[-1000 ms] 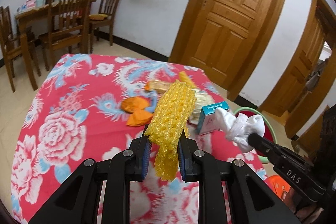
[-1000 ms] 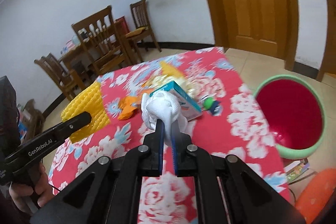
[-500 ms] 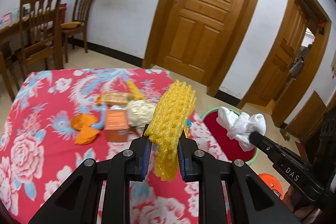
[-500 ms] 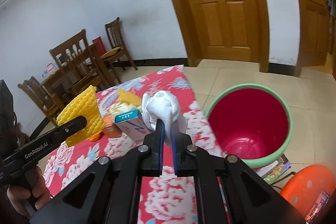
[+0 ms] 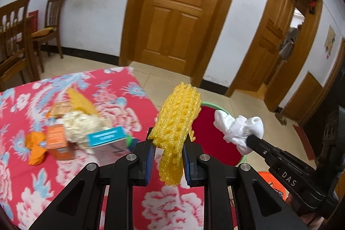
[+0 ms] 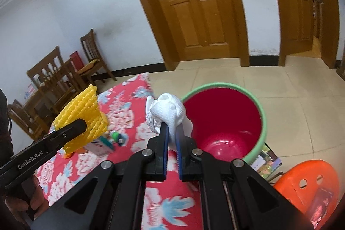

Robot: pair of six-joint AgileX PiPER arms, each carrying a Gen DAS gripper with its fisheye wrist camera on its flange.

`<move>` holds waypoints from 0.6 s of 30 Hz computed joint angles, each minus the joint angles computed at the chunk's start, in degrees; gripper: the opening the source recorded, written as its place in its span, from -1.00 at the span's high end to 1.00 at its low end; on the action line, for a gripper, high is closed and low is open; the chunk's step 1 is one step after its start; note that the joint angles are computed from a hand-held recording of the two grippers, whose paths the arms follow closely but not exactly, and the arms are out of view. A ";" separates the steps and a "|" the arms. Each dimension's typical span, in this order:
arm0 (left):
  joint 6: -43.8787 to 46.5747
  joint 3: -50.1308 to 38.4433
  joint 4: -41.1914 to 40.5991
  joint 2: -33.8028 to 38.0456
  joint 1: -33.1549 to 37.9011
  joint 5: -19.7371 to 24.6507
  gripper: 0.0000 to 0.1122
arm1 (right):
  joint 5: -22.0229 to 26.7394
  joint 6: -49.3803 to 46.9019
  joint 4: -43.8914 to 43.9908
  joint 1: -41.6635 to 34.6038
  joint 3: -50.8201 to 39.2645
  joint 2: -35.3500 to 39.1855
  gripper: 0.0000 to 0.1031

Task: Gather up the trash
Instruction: 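Carry the foam net in the left tool while the right tool carries the tissue to the bucket, then open the right tool over the bucket while the left tool drops the foam net in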

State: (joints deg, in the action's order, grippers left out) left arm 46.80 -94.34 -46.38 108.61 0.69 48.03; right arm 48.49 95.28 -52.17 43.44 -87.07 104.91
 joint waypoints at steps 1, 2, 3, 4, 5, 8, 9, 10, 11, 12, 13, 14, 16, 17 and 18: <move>-0.60 -0.40 0.75 0.51 -0.96 -0.26 0.60 | -0.34 0.52 0.15 -0.54 0.99 -0.36 0.83; -1.08 -0.94 1.39 1.22 -1.87 -0.35 0.60 | -0.58 0.87 0.30 -0.96 1.74 -0.65 0.83; -1.67 -1.54 2.12 1.99 -2.85 -0.53 0.60 | -0.64 1.12 0.56 -1.41 2.30 -0.77 0.83; -2.23 -2.07 2.87 2.63 -3.65 -0.66 0.60 | -0.78 1.35 0.81 -1.86 2.88 -0.88 0.83; -2.92 -2.81 3.80 3.52 -4.67 -0.78 0.60 | -0.82 1.86 0.90 -2.01 3.36 -0.86 0.83; -4.57 -4.74 6.22 5.82 -6.91 -1.41 0.60 | -1.59 2.64 1.75 -3.44 4.74 -0.92 0.83; -5.36 -5.62 7.20 6.67 -7.49 -1.38 0.60 | -2.06 2.73 2.20 -4.11 5.21 -0.91 0.83; -6.19 -6.42 8.13 7.48 -8.08 -1.34 0.60 | -2.48 2.91 2.62 -4.63 5.66 -0.90 0.83; -6.99 -7.26 9.03 8.37 -8.62 -1.29 0.60 | -2.90 3.01 3.09 -5.17 6.17 -0.92 0.83; -7.90 -8.02 10.00 9.19 -9.23 -1.34 0.60 | -3.24 3.21 3.33 -5.56 6.66 -0.98 0.83; -9.10 -9.26 11.24 10.26 -9.92 -1.21 0.60 | -3.64 3.15 3.75 -6.19 7.08 -0.98 0.83; -9.99 -10.09 12.17 11.06 -10.45 -1.12 0.60 | -3.92 3.02 4.06 -6.74 7.33 -0.95 0.82; -11.41 -11.88 13.69 12.68 -11.25 -0.59 0.60 | -4.47 3.29 4.45 -7.58 8.27 -1.06 0.83; -12.15 -12.92 14.47 13.63 -11.78 -0.20 0.60 | -4.96 3.48 4.69 -8.07 8.83 -1.12 0.83; -12.68 -13.57 15.05 14.18 -12.18 0.02 0.60 | -5.50 3.65 4.94 -8.58 9.35 -1.17 0.83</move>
